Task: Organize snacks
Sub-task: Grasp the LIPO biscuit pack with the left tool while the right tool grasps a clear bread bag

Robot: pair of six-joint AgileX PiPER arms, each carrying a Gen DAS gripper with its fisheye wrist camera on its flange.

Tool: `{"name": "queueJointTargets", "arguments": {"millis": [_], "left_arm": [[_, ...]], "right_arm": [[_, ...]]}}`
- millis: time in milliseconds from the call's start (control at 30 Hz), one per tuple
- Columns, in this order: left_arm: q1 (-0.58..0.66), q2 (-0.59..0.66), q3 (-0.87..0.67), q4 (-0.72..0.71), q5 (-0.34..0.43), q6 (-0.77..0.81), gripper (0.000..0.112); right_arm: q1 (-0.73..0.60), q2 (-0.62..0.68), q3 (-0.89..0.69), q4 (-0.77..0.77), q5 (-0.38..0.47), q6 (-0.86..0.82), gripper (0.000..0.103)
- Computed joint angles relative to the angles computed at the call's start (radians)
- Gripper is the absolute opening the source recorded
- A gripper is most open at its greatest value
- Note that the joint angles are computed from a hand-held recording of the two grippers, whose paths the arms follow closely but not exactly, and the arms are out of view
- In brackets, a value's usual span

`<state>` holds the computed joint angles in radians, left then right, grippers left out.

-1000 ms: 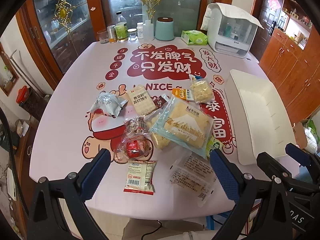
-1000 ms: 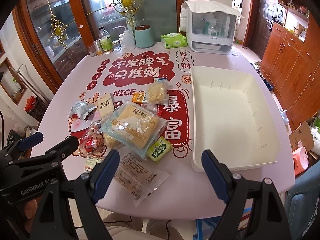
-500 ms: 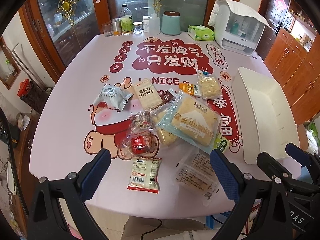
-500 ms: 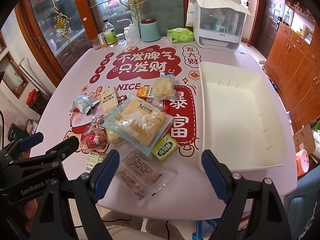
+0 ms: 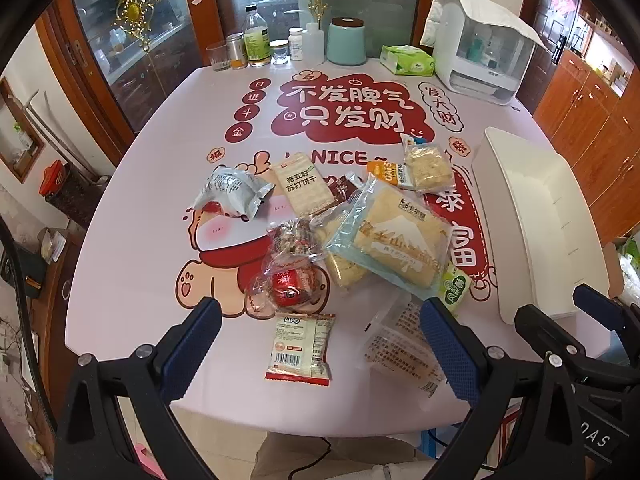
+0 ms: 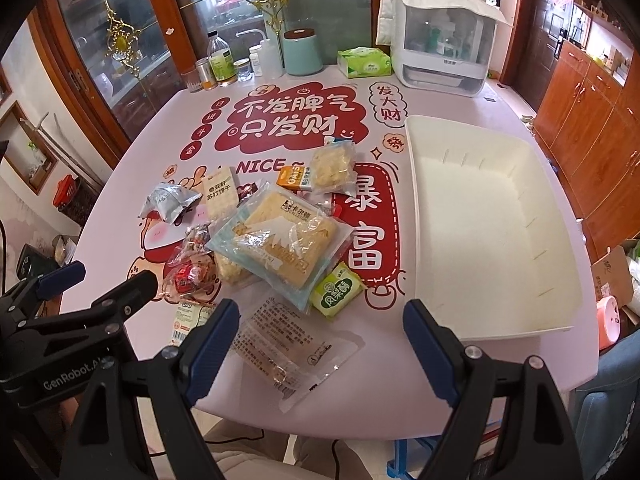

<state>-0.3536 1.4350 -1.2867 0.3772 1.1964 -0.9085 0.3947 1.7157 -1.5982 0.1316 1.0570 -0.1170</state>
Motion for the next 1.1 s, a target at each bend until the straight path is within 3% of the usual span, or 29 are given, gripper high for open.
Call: {"name": "queueJointTargets", "arguments": {"millis": [367, 567, 800, 1100], "left_arm": [[0.095, -0.034, 0.097, -0.095, -0.073, 0.073, 0.099], [0.147, -0.023, 0.206, -0.061, -0.113, 0.124, 0.099], [0.374, 0.035, 0.379, -0.335, -0.266, 0.343, 0.099], [0.433, 0.113, 0.483, -0.509, -0.413, 0.492, 0.099]], "right_arm": [[-0.009, 0.069, -0.031, 0.095, 0.060, -0.075, 0.085], [-0.029, 0.167, -0.059, 0.147, 0.102, -0.139, 0.085], [-0.024, 0.260, -0.017, 0.140, 0.073, -0.235, 0.085], [0.038, 0.286, 0.027, 0.162, 0.043, -0.431, 0.085]]}}
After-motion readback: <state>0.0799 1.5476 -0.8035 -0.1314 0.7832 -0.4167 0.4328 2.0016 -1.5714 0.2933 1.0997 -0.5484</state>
